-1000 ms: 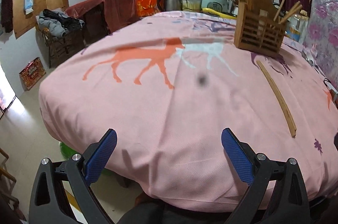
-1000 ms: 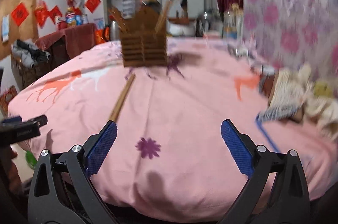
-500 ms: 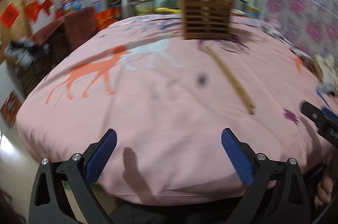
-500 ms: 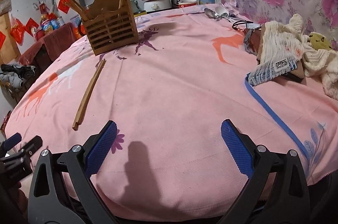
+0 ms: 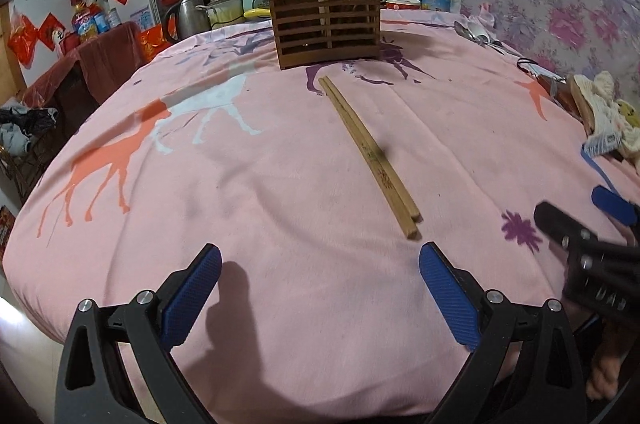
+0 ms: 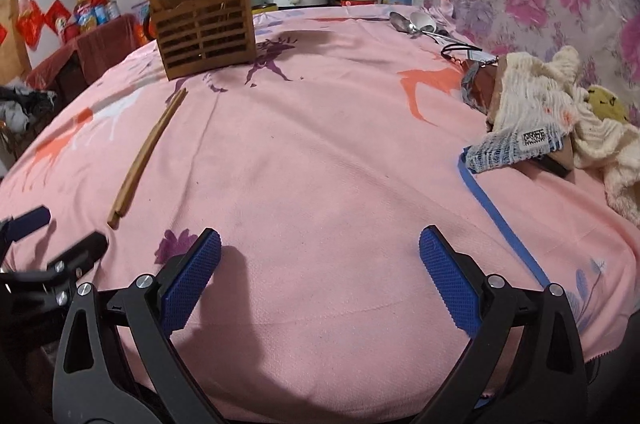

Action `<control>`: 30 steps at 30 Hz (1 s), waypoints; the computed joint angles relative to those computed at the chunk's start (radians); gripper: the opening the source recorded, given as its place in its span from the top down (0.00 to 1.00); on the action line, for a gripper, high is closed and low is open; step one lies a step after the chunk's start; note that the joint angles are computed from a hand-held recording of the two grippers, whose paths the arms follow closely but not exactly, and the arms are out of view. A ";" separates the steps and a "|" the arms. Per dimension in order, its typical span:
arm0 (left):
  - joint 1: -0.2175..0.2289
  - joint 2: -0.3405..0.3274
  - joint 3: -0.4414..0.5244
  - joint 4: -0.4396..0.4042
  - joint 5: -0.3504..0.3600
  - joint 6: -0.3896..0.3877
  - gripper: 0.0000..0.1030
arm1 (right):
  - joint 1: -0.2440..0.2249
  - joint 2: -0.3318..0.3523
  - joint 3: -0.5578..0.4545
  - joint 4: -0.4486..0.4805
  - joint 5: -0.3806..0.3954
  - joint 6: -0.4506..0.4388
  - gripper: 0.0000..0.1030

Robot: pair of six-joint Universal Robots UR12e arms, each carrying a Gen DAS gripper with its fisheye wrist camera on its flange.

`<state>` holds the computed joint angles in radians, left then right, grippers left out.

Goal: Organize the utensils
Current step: 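Pull both open tools back from the holder toward the last chopsticks, then lower both tools toward the last two bamboo chopsticks on the sheet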

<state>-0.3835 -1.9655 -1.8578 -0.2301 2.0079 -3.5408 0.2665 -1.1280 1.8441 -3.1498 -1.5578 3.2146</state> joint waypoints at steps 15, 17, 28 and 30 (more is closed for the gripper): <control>0.009 -0.011 0.019 -0.023 0.012 -0.028 0.04 | 0.006 0.005 0.002 -0.023 -0.020 -0.004 0.06; 0.010 -0.008 0.019 -0.043 0.050 -0.048 0.04 | 0.005 0.005 0.002 -0.022 -0.019 -0.004 0.06; 0.043 0.034 -0.036 0.006 -0.031 -0.096 0.06 | 0.005 0.005 0.003 -0.024 -0.019 -0.005 0.06; 0.025 0.020 -0.022 0.011 -0.026 -0.033 0.05 | 0.005 0.005 0.003 -0.024 -0.019 -0.005 0.06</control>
<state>-0.3589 -1.9459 -1.8794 -0.2187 1.9823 -3.5733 0.2718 -1.1229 1.8475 -3.1736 -1.5769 3.2100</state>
